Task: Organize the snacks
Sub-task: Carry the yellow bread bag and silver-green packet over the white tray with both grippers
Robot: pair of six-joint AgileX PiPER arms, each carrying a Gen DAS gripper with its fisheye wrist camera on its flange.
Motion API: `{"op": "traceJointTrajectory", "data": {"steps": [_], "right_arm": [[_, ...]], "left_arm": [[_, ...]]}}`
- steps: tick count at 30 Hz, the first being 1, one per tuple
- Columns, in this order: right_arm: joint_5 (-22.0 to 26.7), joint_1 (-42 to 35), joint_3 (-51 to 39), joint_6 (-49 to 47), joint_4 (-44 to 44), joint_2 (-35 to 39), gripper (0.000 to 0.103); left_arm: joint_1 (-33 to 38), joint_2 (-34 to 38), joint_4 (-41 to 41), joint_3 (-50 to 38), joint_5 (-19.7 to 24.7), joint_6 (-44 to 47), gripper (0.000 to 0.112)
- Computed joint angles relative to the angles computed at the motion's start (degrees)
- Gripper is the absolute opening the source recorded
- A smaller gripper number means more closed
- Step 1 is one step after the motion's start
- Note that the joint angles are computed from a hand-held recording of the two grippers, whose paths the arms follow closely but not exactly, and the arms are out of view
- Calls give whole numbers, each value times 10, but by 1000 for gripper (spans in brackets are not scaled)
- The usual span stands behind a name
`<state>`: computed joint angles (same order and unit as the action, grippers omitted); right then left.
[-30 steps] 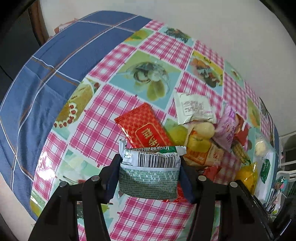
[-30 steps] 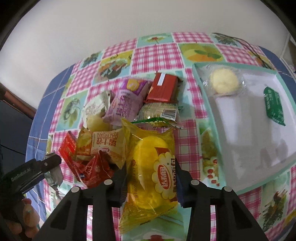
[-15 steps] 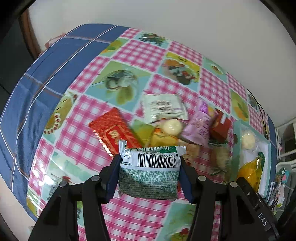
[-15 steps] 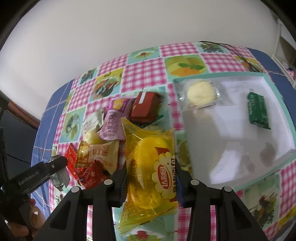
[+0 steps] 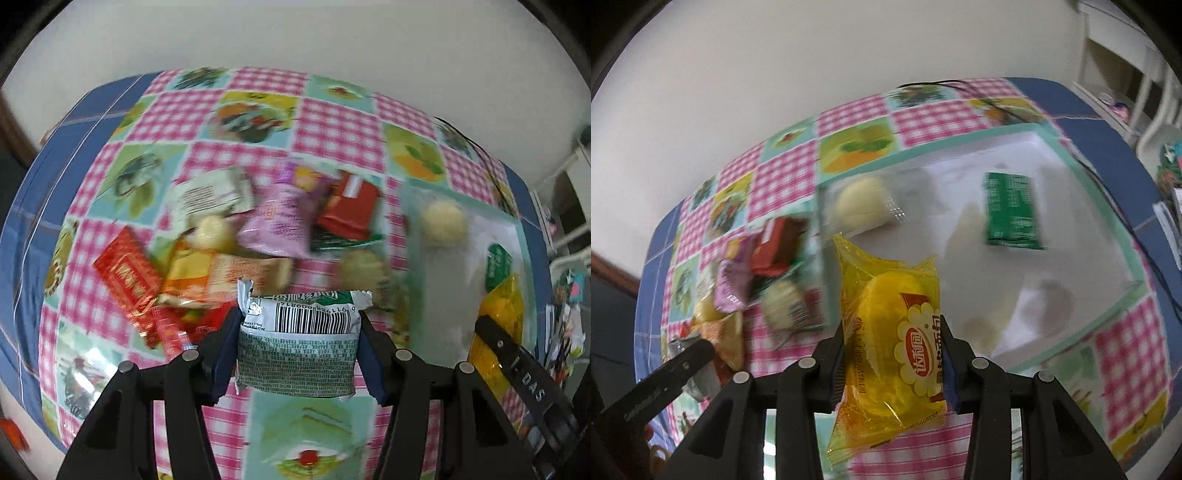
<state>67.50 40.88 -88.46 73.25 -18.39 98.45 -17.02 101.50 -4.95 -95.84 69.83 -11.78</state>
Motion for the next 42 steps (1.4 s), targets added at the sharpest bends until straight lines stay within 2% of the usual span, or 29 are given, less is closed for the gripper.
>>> {"op": "traceJointTrajectory", "data": {"steps": [9,16,25,42], "right_arm": [[-30,-48,108,31,-20,-79,44],[-39,-68,140,43,-37,-104,44],[-49,-92,165,47,-52,-119,44],[-27,-143,212,56,-100,-146,44]], "left_arm": [[-114,34,23,-58,-24,-4,60],[-156,66,27,-88,-37,-9,60],[-173,95,32,-118,-50,-9,60],[-192,153,36,-190,-52,-2,60]]}}
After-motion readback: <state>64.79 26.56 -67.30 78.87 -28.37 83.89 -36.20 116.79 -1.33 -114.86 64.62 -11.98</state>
